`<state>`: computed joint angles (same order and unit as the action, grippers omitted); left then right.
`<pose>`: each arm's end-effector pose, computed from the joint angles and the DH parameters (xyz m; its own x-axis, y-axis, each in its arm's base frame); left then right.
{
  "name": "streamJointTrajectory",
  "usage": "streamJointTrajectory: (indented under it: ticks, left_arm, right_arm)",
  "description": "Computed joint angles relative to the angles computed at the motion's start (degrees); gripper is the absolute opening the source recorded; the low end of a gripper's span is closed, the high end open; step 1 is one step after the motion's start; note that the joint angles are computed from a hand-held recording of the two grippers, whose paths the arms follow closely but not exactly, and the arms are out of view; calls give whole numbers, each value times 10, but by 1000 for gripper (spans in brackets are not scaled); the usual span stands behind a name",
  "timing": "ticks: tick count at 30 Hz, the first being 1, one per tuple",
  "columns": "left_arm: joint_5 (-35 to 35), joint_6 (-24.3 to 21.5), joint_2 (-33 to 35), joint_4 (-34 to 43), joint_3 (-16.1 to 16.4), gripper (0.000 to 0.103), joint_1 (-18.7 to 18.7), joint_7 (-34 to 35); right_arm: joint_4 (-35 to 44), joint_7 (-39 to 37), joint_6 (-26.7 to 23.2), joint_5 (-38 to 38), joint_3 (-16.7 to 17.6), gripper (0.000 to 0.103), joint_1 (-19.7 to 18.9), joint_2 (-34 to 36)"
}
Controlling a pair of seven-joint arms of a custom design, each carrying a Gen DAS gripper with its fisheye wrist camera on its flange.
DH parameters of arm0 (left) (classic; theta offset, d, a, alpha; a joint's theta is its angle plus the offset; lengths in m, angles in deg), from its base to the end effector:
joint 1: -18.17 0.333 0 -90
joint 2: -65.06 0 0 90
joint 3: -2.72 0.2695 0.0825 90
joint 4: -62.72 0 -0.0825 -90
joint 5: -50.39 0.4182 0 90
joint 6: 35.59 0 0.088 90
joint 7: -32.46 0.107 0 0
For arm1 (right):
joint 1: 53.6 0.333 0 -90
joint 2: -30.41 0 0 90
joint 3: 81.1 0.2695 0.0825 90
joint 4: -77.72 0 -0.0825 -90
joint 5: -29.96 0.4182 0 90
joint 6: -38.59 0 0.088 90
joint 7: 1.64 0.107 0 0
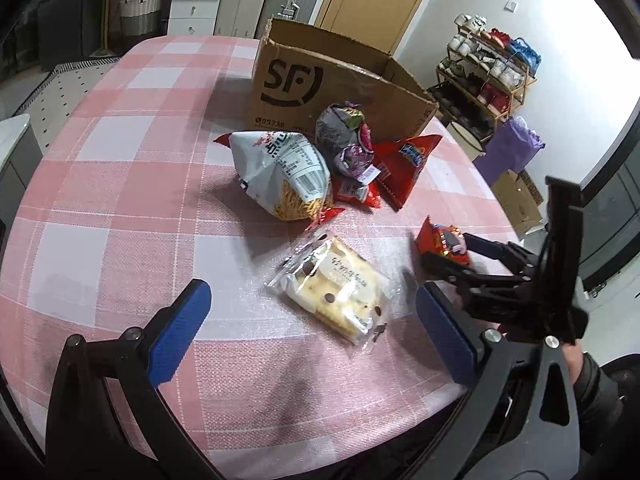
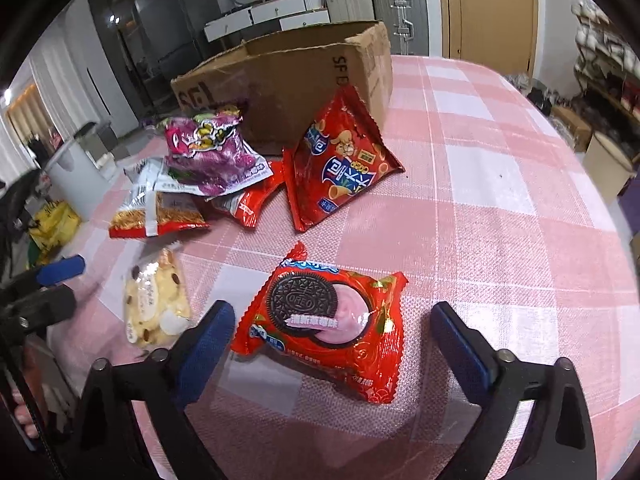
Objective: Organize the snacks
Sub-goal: 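Close the right tool on the red Oreo pack while the left tool approaches the cracker pack, then close the left tool on the cream cracker pack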
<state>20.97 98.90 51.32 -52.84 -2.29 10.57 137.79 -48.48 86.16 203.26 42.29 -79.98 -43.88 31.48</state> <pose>0.5586 -0.1359 0.5680 -0.3200 -0.8899 0.3251 -0.8212 0.0894 -0.5637 0.5959 0.1018 0.3807 0.0876 -0.9852 -0.1475 -0.8030 0.0178 -0.5957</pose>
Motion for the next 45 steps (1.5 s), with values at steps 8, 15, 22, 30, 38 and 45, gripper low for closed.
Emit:
streamJointTrajectory:
  ticks: [8, 15, 22, 30, 38, 45]
  left_arm:
    - [16, 6, -8, -3, -3, 102, -1, -15]
    - [47, 7, -11, -3, -6, 102, 1, -31]
    - [67, -14, 8, 14, -11, 102, -6, 12]
    - [109, -57, 73, 79, -26, 102, 0, 35]
    - [96, -128, 136, 145, -38, 102, 6, 93]
    - [140, -142, 170, 180, -51, 102, 3, 96]
  right_arm:
    - [-14, 38, 27, -62, -5, 54, -3, -5]
    - [-42, -79, 52, 65, -7, 52, 12, -30]
    - [-63, -182, 55, 197, -24, 52, 32, -55]
    - [-57, -316, 44, 349, -33, 52, 45, -57]
    - [-58, -392, 38, 428, -30, 52, 46, -61]
    - [-58, -425, 34, 458, -27, 52, 44, -64]
